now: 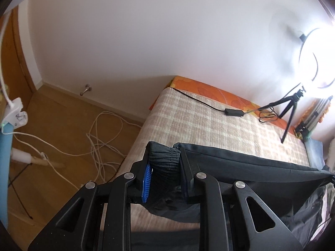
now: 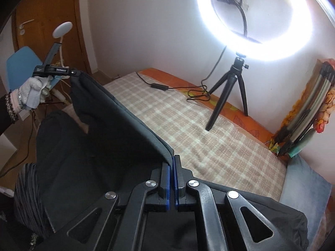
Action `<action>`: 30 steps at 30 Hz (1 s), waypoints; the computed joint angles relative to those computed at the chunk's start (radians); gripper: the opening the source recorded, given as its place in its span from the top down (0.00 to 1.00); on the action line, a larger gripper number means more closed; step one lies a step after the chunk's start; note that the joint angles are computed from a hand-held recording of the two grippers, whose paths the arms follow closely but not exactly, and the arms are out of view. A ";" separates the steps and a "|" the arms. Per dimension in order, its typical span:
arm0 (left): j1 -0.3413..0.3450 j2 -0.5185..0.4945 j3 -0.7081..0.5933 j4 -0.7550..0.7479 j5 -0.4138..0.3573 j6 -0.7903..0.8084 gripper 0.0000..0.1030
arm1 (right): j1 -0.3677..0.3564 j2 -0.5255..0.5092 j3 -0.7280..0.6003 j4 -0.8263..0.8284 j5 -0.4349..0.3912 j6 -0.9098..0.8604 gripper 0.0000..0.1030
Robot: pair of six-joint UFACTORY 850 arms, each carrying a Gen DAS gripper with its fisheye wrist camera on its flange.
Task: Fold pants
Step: 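Close both grippers on the waistband edges of the trousers, then lift the trousers with both grippers and fold them over onto the other leg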
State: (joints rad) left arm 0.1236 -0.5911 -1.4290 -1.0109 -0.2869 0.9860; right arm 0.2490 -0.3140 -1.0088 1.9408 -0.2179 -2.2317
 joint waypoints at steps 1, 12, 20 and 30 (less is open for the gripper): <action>0.007 0.012 0.021 -0.055 -0.004 0.059 0.79 | 0.004 0.019 0.020 0.004 -0.007 -0.007 1.00; 0.083 0.174 0.335 -0.634 -0.092 0.759 0.79 | 0.079 0.211 0.240 0.036 0.021 -0.057 1.00; 0.120 0.270 0.508 -0.578 -0.130 0.751 0.73 | 0.088 0.263 0.359 -0.154 0.025 0.153 1.00; 0.190 0.312 0.611 -0.423 -0.187 0.533 0.55 | 0.096 0.232 0.400 -0.323 0.044 0.306 1.00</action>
State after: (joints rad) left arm 0.3141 -0.2795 -0.8179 -1.4344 -0.4739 1.5190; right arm 0.3453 -0.0822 -0.6083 1.6177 -0.1739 -1.9252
